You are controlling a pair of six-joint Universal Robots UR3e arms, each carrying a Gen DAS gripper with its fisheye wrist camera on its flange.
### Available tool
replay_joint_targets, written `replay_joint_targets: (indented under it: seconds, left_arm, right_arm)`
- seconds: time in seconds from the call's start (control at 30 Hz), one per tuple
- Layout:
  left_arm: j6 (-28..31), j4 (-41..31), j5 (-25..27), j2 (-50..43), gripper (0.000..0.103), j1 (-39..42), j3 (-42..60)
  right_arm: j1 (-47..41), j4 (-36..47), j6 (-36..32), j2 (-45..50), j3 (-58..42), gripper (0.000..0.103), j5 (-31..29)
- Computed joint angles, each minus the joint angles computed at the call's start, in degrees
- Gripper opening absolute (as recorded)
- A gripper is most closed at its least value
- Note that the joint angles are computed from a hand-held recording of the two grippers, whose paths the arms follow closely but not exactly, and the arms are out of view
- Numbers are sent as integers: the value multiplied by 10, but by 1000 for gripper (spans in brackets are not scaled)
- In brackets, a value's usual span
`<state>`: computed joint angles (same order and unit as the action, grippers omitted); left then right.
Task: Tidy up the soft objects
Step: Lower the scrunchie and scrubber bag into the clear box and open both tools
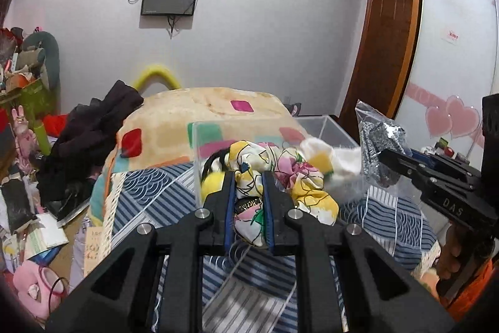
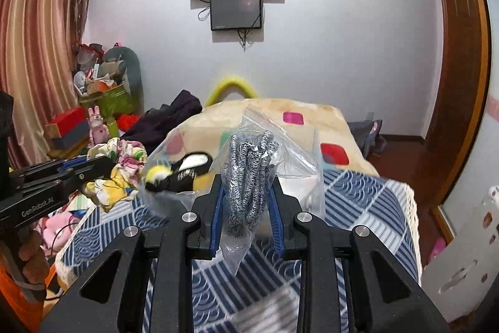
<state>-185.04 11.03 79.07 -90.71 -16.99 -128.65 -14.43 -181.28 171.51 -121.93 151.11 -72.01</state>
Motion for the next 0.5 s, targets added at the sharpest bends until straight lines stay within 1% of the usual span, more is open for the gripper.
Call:
replay_joint_targets:
  seconds: [0.07,0.2,0.3,0.37,0.5]
  left_arm:
    - [-5,-9,9,-29,16,-5,36]
    - [-13,-29,8,-85,16,-5,99]
    - [-22,-39,-10,-117,16,2,126]
    - [-23,-47,4,-148,16,-6,154]
    - [-25,-72,24,-198,16,-21,207]
  right_arm:
    - [28,-41,4,60,-27,24,-33]
    - [65,-88,7,140,-69,24,-77]
    - [73,-107,9,187,-86,24,-88]
    - [69,-105,10,220,-101,24,-86]
    - [52,-99,17,252,-103,24,-66]
